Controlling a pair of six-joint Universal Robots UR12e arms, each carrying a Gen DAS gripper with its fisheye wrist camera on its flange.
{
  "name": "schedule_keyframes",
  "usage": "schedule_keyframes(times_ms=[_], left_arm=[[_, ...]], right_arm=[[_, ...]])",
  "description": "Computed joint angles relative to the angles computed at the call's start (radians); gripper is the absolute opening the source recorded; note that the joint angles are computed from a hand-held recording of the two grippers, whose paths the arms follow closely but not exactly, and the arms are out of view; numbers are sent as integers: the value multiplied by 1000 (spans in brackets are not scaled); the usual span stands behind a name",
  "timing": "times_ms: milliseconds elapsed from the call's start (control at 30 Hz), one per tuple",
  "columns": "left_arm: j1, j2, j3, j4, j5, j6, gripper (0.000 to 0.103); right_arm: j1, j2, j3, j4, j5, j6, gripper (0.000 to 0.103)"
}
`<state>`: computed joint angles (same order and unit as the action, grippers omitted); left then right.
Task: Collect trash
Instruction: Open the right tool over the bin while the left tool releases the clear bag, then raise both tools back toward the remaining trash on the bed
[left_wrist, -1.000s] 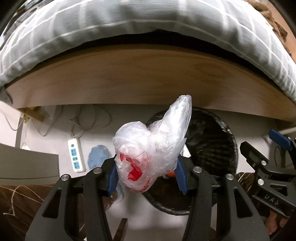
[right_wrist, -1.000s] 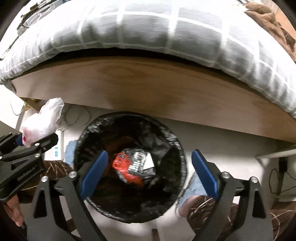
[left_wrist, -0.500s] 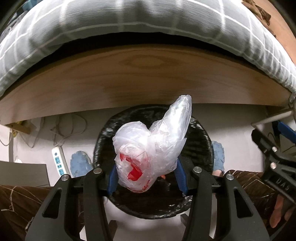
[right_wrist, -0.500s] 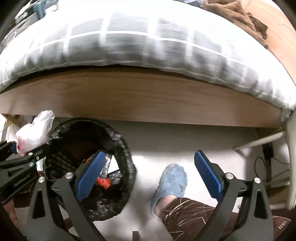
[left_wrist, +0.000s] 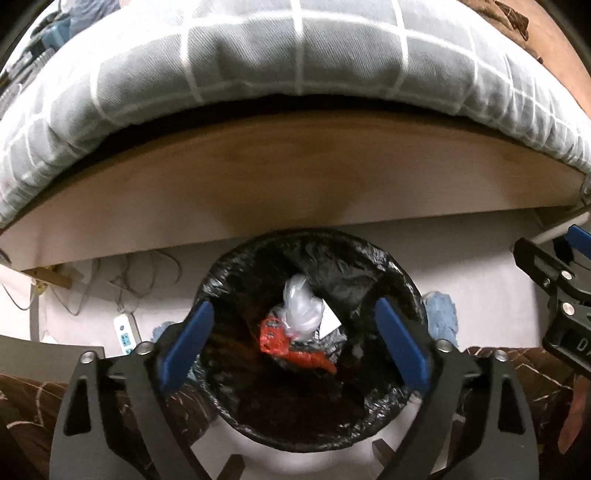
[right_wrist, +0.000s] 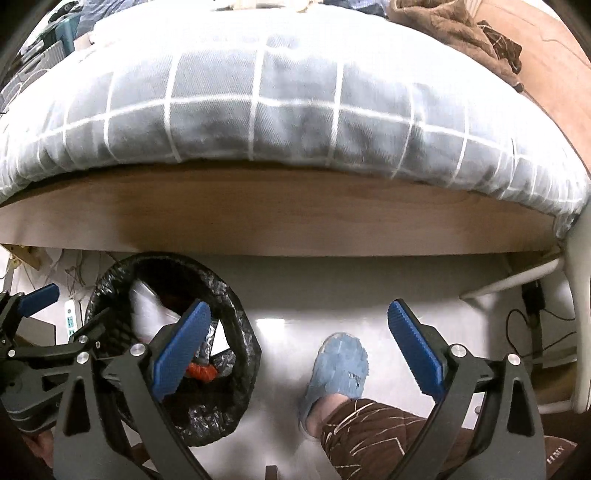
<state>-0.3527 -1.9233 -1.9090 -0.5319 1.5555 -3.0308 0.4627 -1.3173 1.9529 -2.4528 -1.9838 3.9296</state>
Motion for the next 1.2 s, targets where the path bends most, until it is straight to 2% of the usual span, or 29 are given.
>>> schedule_keyframes(times_ms=[33, 133, 333, 533, 700, 800, 967, 1067, 1200], left_arm=[[-2, 3, 2, 9, 14, -1, 97], [0, 14, 4, 45, 25, 4, 97], [18, 39, 29, 17, -18, 1, 97], [35, 62, 46, 58, -57, 14, 97], [43, 38, 98, 76, -68, 22, 97], [52, 21, 130, 90, -78, 1, 97], [54, -22, 201, 98, -87, -17, 97], [55, -43, 247, 79, -120, 6, 97], [50, -69, 297, 66, -129, -3, 97]], right_arm=[[3, -1, -4, 0, -13, -4, 93], [7, -8, -14, -7, -43, -11, 93], [17, -26, -28, -59, -121, -29, 93], [15, -40, -36, -108, -156, -45, 93], [2, -44, -49, -149, -134, -46, 93], [-8, -38, -64, -183, -149, -65, 93], [-41, -4, -102, -231, -141, -135, 93], [-67, 16, -128, -240, -108, -190, 87], [-96, 40, -158, -256, -93, -241, 86]])
